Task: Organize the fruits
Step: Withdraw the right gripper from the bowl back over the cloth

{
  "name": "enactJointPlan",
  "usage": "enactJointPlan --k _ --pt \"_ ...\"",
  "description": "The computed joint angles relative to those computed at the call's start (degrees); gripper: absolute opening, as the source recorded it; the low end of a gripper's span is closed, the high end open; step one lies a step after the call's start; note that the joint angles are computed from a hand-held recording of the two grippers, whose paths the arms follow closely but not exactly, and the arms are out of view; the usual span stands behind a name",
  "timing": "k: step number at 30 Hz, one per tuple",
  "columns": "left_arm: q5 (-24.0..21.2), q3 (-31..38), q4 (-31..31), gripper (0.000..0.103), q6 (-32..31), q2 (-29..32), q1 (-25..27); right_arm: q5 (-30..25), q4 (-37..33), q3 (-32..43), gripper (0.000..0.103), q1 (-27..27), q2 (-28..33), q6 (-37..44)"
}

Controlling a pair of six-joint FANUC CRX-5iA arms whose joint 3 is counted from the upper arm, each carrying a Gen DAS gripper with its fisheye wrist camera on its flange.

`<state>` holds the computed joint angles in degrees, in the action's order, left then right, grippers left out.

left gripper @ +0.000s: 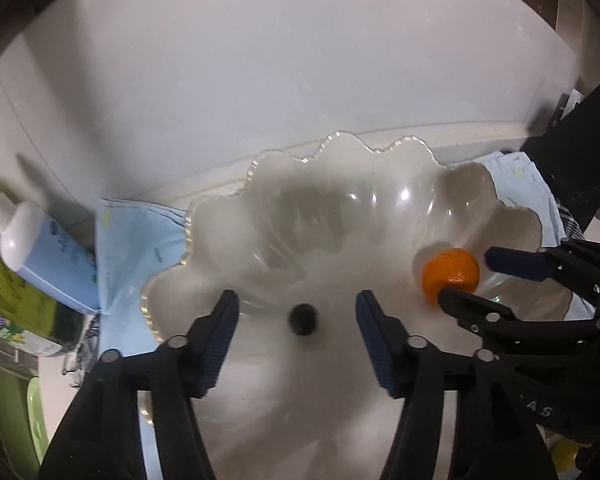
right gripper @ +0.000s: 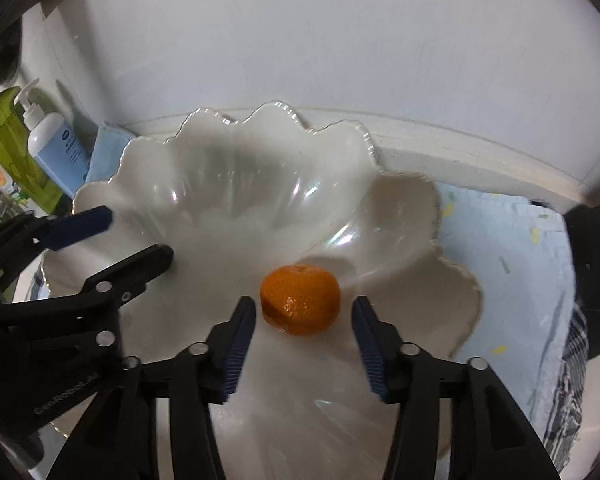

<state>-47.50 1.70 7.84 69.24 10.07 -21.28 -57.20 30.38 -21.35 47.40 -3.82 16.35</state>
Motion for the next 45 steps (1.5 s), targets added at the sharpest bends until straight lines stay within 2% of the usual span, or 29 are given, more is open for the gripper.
enactJointPlan --k 4,6,12,21,29,36,45 --pt "0.45 -1.33 1.64 0.074 -0.29 -1.89 1.14 -2.69 3.40 -1.00 0.055 1.71 -1.40 -3.59" --pt "1.22 -2.33 1.36 0.082 -0.28 -3.41 1.30 -4.22 5.45 -1.59 0.055 3.07 -2.34 -5.59" --pt "4.24 -6.65 1.82 0.090 -1.60 -8.82 1.65 -8.77 10.71 -2.97 0.055 7.41 -5.25 -11.37" --pt "8.23 -19.29 15.22 0.091 -14.86 -20.99 6.27 -16.00 19.49 -6.74 0.055 18.69 -10.77 -25.05" --pt "10.29 -28.79 21.88 0.091 -23.26 -32.28 9.90 -27.35 25.09 -6.55 0.055 29.65 -9.04 -30.25" --pt "7.35 -35.25 28.27 0.091 -28.63 -41.21 14.19 -33.37 27.72 -6.77 0.055 37.89 -8.12 -34.36" --pt "3.08 -40.32 32.56 0.091 -33.14 -50.00 19.12 -37.88 28.14 -6.94 0.055 44.78 -6.60 -37.63"
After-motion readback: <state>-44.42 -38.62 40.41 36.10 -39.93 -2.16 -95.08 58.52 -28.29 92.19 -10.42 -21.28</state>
